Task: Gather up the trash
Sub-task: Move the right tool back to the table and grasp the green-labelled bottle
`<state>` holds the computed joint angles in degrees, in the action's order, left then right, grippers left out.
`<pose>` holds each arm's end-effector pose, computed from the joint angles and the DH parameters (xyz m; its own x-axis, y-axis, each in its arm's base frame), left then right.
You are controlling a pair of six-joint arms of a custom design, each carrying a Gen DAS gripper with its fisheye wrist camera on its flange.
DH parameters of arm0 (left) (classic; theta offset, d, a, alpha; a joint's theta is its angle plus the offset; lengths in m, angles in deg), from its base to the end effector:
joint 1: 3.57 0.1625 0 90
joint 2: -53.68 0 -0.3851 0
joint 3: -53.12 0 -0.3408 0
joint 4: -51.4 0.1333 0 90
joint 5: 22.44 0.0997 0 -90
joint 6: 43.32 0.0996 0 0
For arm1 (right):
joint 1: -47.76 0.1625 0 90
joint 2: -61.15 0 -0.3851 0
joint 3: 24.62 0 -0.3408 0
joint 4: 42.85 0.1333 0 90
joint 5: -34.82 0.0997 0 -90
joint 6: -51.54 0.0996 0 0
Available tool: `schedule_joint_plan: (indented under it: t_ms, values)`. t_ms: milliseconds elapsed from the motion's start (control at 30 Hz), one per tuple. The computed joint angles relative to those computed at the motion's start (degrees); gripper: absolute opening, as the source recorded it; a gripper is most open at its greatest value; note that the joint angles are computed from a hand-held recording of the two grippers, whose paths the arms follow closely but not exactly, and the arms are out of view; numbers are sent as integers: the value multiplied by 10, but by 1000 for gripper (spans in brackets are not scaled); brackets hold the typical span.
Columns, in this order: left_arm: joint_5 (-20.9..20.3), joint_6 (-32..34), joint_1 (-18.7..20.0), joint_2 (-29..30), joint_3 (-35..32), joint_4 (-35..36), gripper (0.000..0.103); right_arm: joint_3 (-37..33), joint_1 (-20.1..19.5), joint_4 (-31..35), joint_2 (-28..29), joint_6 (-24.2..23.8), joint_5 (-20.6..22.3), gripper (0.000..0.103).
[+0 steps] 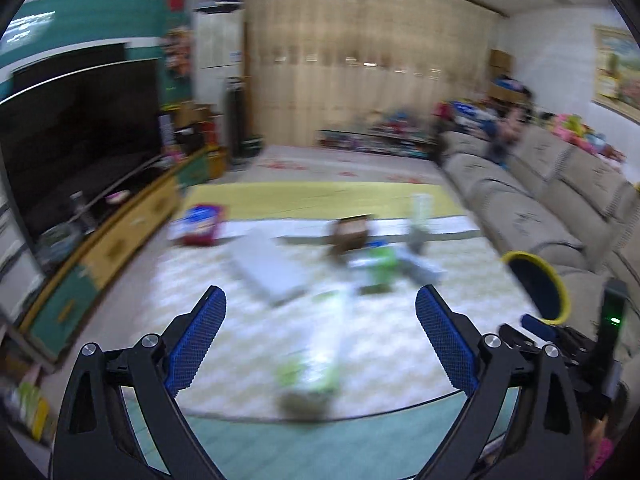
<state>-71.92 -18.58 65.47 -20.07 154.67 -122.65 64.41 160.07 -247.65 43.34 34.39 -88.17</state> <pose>-0.0038 -0.5635 0.4141 -0.7371 0.0059 -0.6758 0.5585 0.5685 -0.6041 0.3033 -0.5308 -0.0342 -0.7965 -0.1701 0.5802 -0.5336 0.6489 -0.5424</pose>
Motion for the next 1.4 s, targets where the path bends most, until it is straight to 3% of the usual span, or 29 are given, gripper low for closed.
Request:
schedule_joint_plan:
  t_ms: [167,333,500,767,933,1167,1300,1400]
  values:
    - [7,-6,45,-45,16,-15,94,-50,42,36,51,-16,39,55]
    - [-1,-5,59,-70,30,-23,94,-100,69,72,93,-34,66,58]
    - [-6,-11,59,-73,35,-19,94,-156,81,123,130,-41,66,58]
    - [-7,-21,55,-62,24,0,94,-226,74,222,157,-9,46,58]
    - [-9,-27,51,-50,11,11,94,-206,63,215,137,4,38,58]
    - [-12,-14,38,-40,16,7,94,-138,35,112,83,12,-8,58]
    - [-11,-18,35,-34,13,14,94,-101,17,93,53,1,27,59]
    - [-5,-13,32,-32,17,7,94,-77,2,98,31,3,67,68]
